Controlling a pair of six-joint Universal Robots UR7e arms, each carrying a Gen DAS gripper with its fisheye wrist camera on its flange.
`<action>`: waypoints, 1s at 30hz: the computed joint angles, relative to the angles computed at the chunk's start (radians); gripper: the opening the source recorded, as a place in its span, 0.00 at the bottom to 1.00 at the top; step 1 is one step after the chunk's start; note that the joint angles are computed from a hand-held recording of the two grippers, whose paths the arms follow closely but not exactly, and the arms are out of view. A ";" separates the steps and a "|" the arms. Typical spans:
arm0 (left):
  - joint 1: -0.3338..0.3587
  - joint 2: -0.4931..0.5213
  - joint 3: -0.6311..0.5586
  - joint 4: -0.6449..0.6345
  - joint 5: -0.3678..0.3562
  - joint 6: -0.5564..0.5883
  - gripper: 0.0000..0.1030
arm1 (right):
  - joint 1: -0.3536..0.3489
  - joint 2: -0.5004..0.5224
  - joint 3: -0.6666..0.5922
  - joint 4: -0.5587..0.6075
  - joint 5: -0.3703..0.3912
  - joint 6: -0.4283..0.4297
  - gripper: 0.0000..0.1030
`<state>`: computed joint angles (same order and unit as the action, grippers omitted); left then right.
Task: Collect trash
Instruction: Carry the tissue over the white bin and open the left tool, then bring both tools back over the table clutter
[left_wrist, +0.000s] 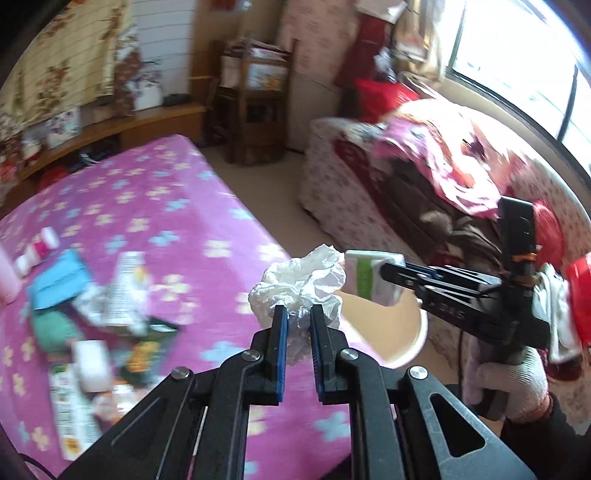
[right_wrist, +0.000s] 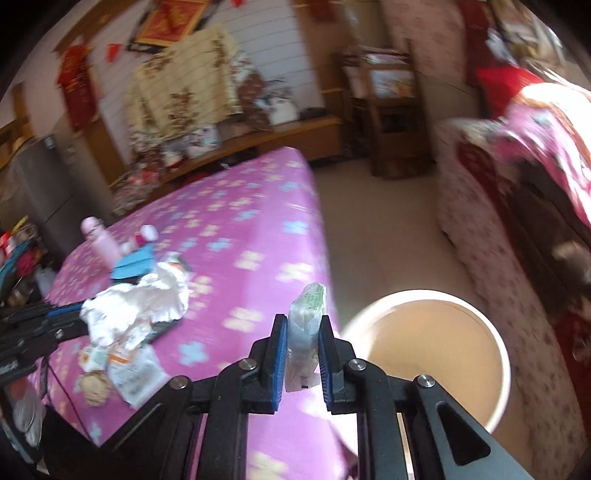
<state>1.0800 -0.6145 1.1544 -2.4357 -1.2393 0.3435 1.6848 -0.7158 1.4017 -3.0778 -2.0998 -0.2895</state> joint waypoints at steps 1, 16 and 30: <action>-0.007 0.017 -0.006 0.011 -0.009 -0.007 0.12 | -0.013 -0.015 0.017 -0.006 -0.013 0.009 0.17; -0.015 0.168 -0.089 0.026 -0.064 -0.077 0.62 | -0.137 -0.105 0.131 -0.093 -0.074 0.102 0.21; -0.006 0.058 0.041 -0.090 0.005 -0.058 0.62 | -0.082 -0.060 0.126 -0.141 -0.048 0.054 0.22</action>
<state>1.0742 -0.5563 1.1951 -2.5256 -1.2341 0.2858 1.6031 -0.7760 1.5278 -3.2188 -2.1476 -0.2356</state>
